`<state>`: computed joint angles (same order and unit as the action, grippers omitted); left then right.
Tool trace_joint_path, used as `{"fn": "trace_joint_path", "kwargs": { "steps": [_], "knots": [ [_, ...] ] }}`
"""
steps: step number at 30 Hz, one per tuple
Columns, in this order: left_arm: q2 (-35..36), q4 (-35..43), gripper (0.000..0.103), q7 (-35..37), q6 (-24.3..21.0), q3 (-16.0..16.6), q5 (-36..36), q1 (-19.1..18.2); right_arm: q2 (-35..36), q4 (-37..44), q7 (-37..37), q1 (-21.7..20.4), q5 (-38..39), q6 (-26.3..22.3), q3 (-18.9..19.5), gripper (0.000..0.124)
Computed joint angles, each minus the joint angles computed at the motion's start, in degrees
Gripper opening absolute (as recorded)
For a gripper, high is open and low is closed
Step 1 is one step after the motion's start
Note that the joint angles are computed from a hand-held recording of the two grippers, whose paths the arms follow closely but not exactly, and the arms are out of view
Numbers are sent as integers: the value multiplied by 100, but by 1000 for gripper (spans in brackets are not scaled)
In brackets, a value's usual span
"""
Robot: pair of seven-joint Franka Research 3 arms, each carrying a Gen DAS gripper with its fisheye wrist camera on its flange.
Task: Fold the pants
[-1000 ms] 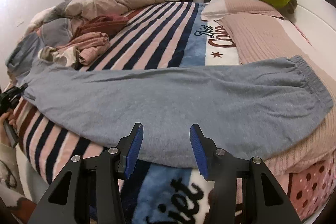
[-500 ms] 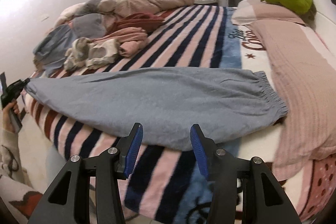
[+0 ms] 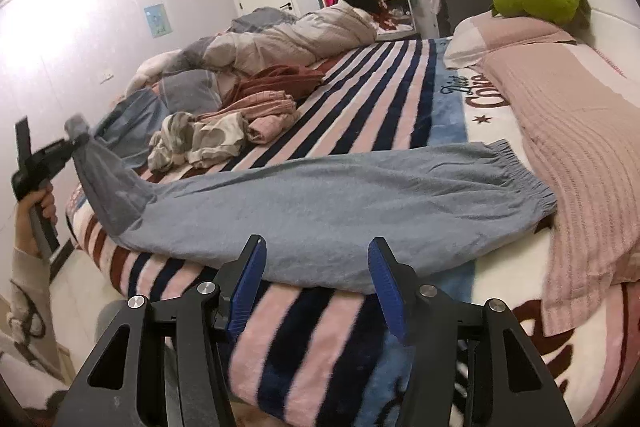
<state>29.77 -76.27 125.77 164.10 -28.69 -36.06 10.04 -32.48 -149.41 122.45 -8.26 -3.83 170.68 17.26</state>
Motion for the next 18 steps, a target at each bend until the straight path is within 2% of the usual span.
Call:
{"fn": "trace_joint_path", "kwargs": {
  "steps": [3, 5, 8, 12, 15, 18],
  "knots": [
    [24, 46, 6, 13, -298, -94, 121, -260, -211, -146, 238, -443, -165, 27, 228, 53],
    [55, 86, 6, -68, -594, -48, 267, -531, -395, -278, 409, -750, -263, 135, 368, 55],
    [156, 118, 6, 54, -935, -83, 374, -846, -716, -478, 659, -1144, -317, 270, 598, 66],
    [313, 116, 6, 233, -1315, -61, 487, -1210, -880, -765, 667, -991, -43, 498, 396, 66],
    [491, 229, 6, -31, -1589, 230, 892, -1596, -848, -806, 492, -844, 114, 449, 269, 66],
    [800, 627, 6, -559, -2118, 576, 1484, -1946, -811, -767, 430, -918, 145, 385, 352, 66]
  ]
}}
